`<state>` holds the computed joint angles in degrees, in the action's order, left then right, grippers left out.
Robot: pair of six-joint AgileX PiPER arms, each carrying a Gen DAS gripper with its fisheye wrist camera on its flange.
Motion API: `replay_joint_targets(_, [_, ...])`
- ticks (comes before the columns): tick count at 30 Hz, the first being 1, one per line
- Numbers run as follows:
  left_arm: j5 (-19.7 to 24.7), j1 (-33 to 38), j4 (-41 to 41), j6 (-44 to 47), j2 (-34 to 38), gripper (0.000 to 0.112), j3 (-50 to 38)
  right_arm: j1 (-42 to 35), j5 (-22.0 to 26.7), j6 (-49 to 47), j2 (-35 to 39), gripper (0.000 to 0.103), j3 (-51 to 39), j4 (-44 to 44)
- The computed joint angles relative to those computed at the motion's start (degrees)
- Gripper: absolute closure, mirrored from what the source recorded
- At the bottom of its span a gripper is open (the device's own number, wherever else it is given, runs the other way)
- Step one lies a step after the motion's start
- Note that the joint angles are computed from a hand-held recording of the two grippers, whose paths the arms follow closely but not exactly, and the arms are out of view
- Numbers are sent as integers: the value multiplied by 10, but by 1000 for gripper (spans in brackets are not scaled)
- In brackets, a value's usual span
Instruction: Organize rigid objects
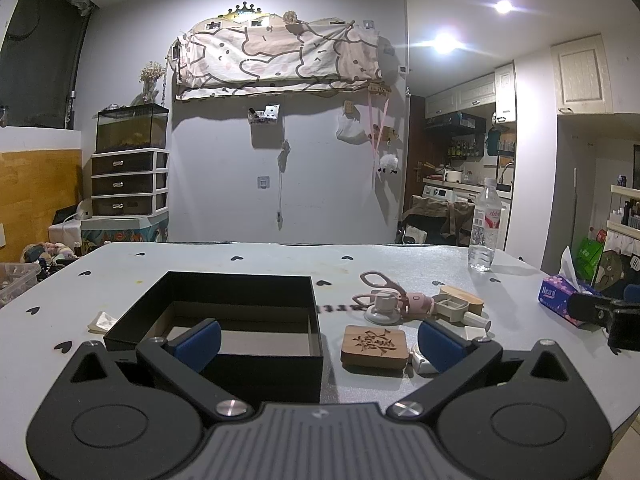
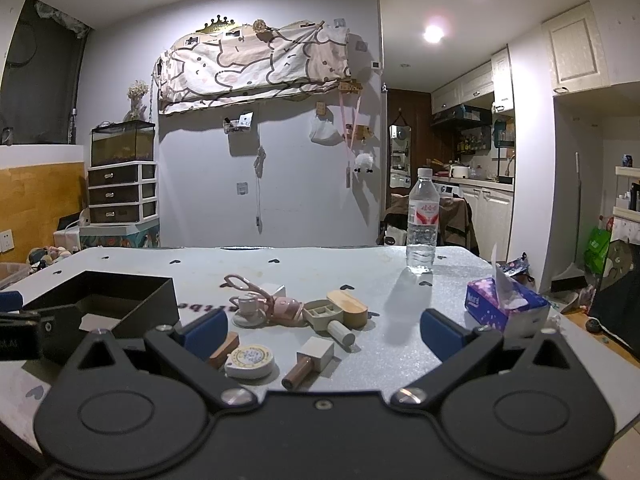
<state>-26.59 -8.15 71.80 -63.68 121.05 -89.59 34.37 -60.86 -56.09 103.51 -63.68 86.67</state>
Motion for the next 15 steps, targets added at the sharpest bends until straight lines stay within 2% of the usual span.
replay_joint_targets(15, [0, 0, 2, -2, 1, 9, -2, -1, 1, -7, 1, 0, -5, 4])
